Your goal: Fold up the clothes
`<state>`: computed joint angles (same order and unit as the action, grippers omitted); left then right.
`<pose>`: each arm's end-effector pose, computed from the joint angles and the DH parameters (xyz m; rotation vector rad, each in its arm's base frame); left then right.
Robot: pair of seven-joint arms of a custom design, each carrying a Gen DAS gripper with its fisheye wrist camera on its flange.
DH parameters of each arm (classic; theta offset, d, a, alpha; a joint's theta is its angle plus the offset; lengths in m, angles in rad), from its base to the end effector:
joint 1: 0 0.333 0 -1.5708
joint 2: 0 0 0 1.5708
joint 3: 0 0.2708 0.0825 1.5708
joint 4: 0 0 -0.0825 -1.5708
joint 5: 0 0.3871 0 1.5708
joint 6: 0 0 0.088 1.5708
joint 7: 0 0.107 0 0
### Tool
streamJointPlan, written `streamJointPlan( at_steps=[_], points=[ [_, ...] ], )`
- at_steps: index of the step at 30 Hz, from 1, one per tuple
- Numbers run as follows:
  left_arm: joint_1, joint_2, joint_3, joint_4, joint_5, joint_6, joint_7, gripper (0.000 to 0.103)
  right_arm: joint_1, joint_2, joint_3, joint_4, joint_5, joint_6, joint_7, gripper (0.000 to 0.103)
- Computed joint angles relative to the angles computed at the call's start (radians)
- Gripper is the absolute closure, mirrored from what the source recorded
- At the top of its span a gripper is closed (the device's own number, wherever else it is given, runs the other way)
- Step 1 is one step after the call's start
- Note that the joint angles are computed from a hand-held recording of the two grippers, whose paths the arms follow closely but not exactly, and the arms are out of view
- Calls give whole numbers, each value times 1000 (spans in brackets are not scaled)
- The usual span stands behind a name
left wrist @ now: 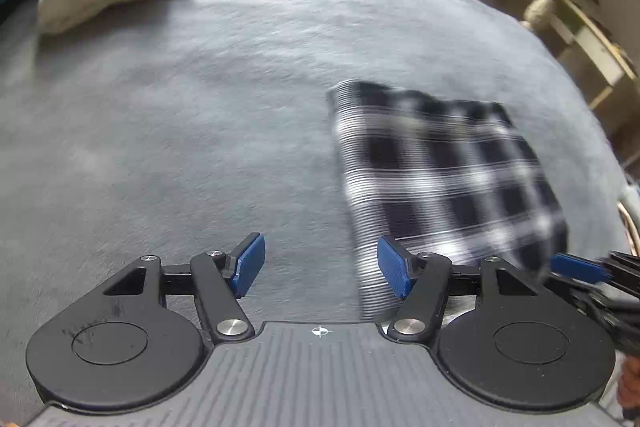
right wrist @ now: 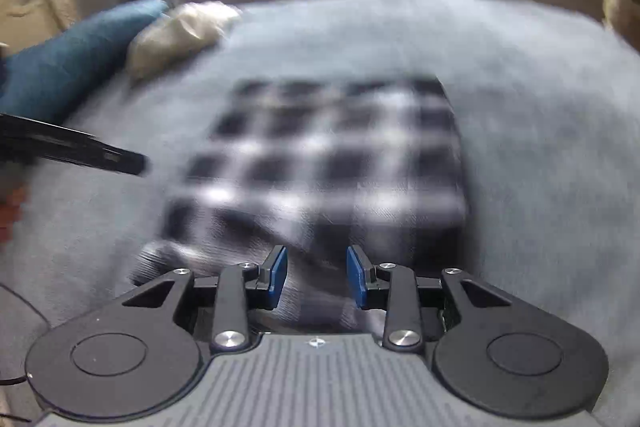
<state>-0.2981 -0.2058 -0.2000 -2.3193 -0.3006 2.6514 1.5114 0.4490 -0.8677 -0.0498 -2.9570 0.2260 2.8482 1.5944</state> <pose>0.4682 -0.2477 0.4360 -1.8257 2.2762 -0.8206 0.3362 0.1317 0.4318 -1.8428 1.5262 -0.3149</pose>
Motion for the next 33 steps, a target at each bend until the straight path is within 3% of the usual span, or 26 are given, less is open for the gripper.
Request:
streamJointPlan(
  at_steps=[4, 7, 9, 13, 17, 19, 22, 27, 29, 31, 33],
  points=[
    [20, 12, 2, 15, 21, -48, -50, 41, 240, 61, -193, 58, 112, 61, -186, 67],
    [23, 1, -2, -4, 38, -48, -50, 41, 380, 162, -270, 119, 185, 102, -300, 69],
    [24, 1, 0, -8, 43, -50, -52, 41, 424, 235, -281, 155, 217, 110, -341, 70],
    [25, 3, 12, -9, 21, -50, -39, 41, 379, 345, -213, 184, 213, 60, -366, 72],
    [24, 26, 13, 4, -3, -42, -14, 41, 338, 292, -160, 159, 218, 53, -443, 72],
    [24, 42, 9, 15, -9, -45, -11, 41, 336, 272, -138, 142, 226, 95, -498, 71],
    [25, 55, 2, 21, -4, -40, 0, 41, 384, 295, -154, 159, 257, 115, -585, 68],
    [26, 57, 1, 18, -15, -34, 8, 41, 214, 376, 77, 145, 90, 175, -529, 66],
    [27, 58, 0, 18, -13, -31, 8, 41, 176, 383, 126, 127, 29, 221, -493, 71],
    [28, 59, -2, 17, -8, -30, 3, 41, 185, 375, 108, 120, 17, 235, -464, 91],
    [29, 60, -4, 16, -1, -26, -1, 41, 202, 358, 79, 112, 12, 242, -436, 96]
  ],
)
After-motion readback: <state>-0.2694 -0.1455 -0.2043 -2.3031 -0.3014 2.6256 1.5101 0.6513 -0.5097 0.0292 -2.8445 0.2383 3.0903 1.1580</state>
